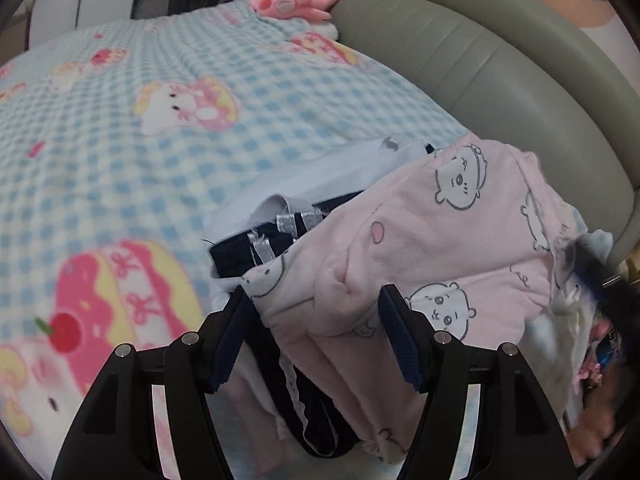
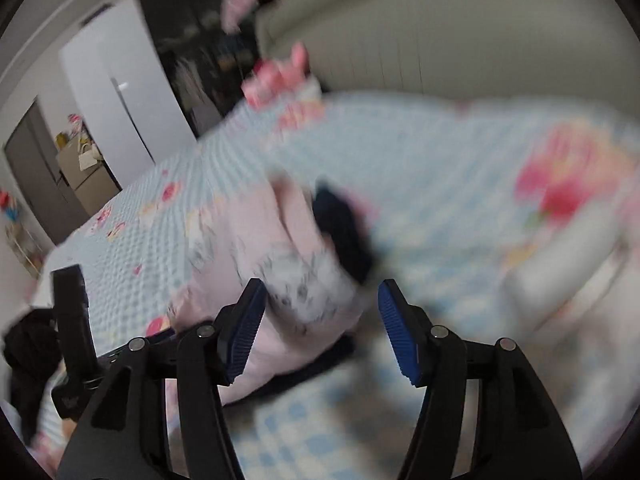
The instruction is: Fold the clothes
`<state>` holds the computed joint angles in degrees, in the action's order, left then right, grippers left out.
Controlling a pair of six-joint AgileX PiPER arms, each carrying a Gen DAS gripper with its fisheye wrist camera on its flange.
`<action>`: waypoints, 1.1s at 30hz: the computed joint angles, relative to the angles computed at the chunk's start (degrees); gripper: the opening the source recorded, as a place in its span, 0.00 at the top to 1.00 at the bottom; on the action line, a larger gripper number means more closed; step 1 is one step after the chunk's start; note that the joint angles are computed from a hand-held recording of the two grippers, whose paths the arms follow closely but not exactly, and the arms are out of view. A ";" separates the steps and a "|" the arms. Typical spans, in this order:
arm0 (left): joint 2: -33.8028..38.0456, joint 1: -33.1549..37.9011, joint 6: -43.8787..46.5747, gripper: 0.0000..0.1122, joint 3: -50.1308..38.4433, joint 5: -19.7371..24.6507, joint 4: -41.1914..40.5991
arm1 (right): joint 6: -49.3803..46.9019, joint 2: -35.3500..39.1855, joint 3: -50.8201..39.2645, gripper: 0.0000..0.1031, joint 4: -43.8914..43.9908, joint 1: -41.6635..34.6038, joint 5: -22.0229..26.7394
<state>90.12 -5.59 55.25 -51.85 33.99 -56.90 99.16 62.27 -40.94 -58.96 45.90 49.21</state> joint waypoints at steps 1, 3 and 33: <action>-0.68 0.33 -0.29 0.41 0.26 -0.24 0.70 | -0.45 0.38 -1.67 0.41 -2.46 2.74 2.42; -2.59 0.62 -0.29 0.43 1.34 -2.40 1.33 | -6.29 2.16 -5.45 0.41 -3.15 2.89 0.54; -8.40 21.61 -6.95 0.34 -11.28 7.20 12.12 | -22.22 26.09 -33.91 0.07 0.98 12.00 16.49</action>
